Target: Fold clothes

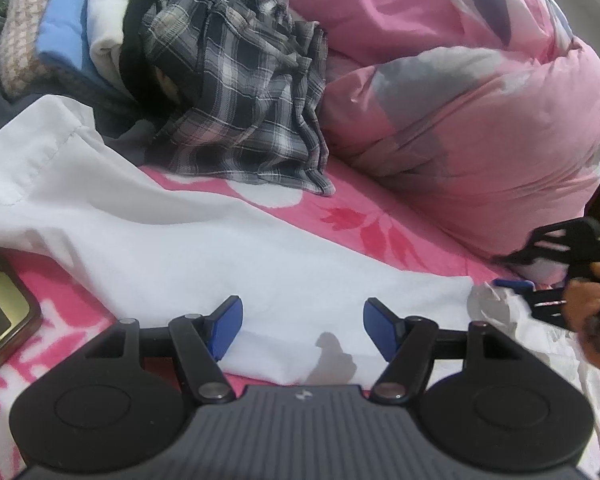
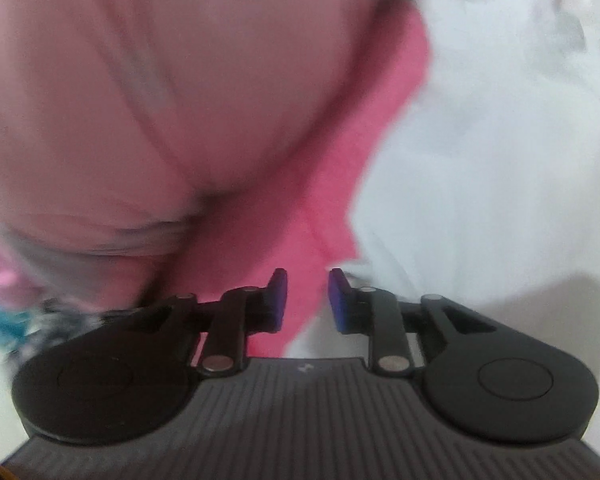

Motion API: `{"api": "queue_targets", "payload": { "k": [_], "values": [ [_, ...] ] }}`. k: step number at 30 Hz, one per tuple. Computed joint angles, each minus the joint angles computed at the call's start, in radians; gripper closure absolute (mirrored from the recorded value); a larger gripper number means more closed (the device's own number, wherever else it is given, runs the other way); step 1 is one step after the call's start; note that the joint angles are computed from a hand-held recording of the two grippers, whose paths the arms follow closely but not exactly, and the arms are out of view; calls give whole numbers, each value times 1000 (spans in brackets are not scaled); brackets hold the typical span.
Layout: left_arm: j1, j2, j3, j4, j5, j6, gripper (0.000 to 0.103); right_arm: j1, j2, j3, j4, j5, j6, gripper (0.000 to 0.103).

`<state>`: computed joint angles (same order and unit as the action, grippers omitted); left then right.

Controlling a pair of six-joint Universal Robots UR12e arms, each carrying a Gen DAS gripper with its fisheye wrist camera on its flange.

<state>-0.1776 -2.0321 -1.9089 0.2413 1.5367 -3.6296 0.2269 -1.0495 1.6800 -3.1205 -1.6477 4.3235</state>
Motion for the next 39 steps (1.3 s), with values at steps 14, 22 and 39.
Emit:
{"api": "queue_targets", "payload": {
  "k": [14, 22, 39],
  "values": [
    [-6, -5, 3, 17, 80, -38, 34, 55, 91, -212, 379, 16, -484, 91],
    [-4, 0, 2, 18, 89, -52, 34, 57, 34, -167, 347, 146, -539, 88],
    [-11, -4, 5, 25, 94, -23, 31, 35, -13, -87, 178, 70, -368, 86]
  ]
}}
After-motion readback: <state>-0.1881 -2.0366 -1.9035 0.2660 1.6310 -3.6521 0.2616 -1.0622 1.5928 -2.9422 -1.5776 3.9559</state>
